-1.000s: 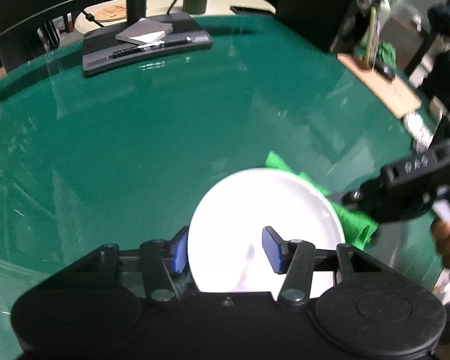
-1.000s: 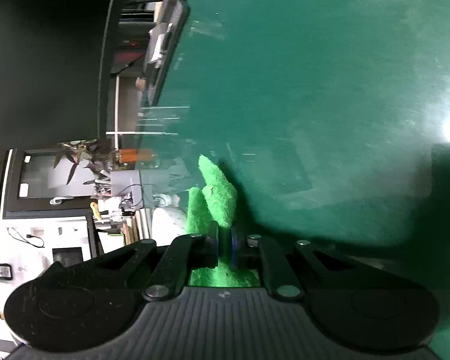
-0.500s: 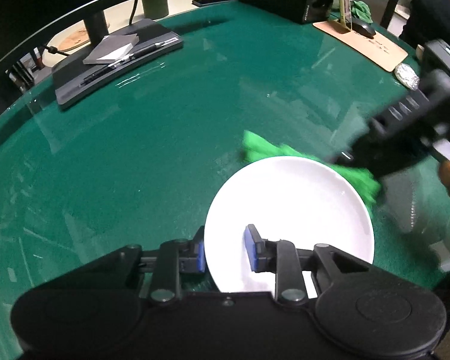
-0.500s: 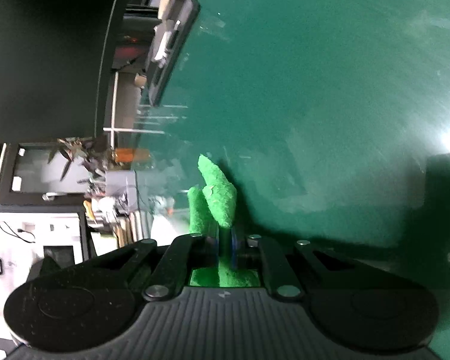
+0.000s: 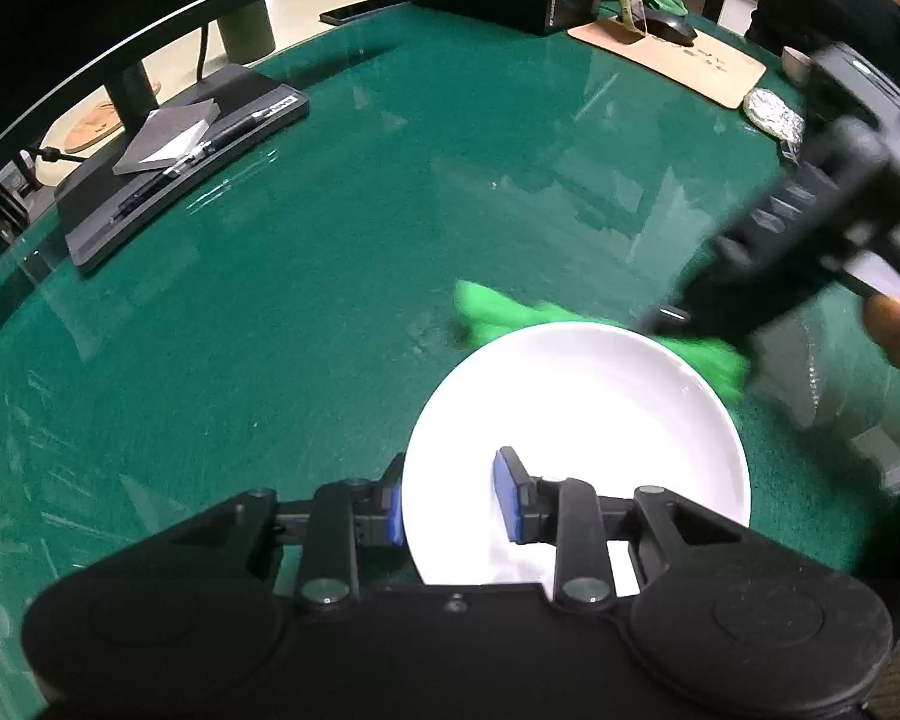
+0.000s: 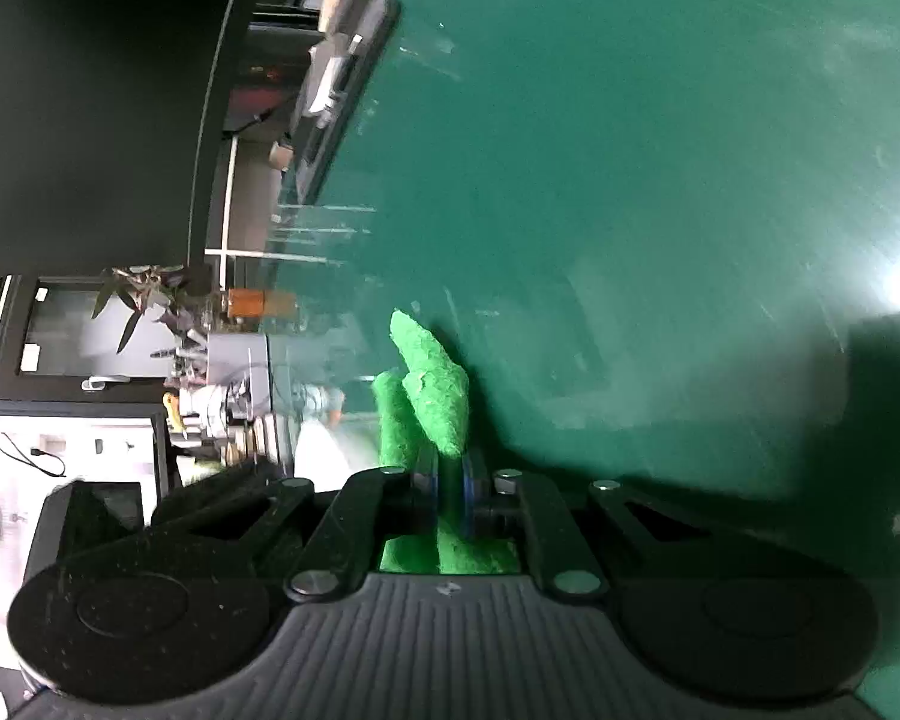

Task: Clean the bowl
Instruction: 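Rub the cloth back and forth over the bowl with the right gripper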

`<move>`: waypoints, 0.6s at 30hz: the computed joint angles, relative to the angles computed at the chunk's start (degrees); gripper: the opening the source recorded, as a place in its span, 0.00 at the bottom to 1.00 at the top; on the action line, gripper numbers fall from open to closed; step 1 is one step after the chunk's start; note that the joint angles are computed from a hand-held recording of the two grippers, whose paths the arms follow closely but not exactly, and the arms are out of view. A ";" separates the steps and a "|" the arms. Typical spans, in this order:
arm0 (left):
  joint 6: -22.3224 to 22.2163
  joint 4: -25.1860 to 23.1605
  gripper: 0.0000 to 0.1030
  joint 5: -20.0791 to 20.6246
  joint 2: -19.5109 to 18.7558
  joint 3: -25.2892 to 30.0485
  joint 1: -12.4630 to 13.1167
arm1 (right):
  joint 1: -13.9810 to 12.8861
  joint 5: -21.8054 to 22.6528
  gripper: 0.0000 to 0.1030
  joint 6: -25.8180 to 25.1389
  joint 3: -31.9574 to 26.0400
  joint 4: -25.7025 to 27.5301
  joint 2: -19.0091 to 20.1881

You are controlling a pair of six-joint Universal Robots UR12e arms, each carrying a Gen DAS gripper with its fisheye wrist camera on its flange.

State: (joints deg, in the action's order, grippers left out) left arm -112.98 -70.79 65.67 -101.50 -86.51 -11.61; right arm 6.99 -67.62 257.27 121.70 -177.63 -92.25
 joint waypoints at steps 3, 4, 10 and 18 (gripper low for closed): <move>1.19 -0.88 0.32 -0.46 -0.11 0.23 0.02 | 0.36 -1.49 0.09 -0.70 -0.81 -0.22 0.35; 2.44 -1.14 0.33 -0.96 -0.03 0.09 0.01 | 0.70 -2.14 0.09 -0.79 -0.57 0.21 -0.33; 7.09 -2.31 0.36 -3.79 0.15 -0.59 0.21 | 3.39 -7.11 0.09 1.30 1.60 4.32 -4.44; 3.00 -2.22 0.37 -1.89 0.40 -0.72 -0.43 | 2.38 -7.79 0.09 1.59 0.25 -1.31 -0.60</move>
State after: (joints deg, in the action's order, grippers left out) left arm -109.98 -73.01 63.78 -101.10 -87.23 -12.04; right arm 9.37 -75.41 258.86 121.95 -178.94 -92.85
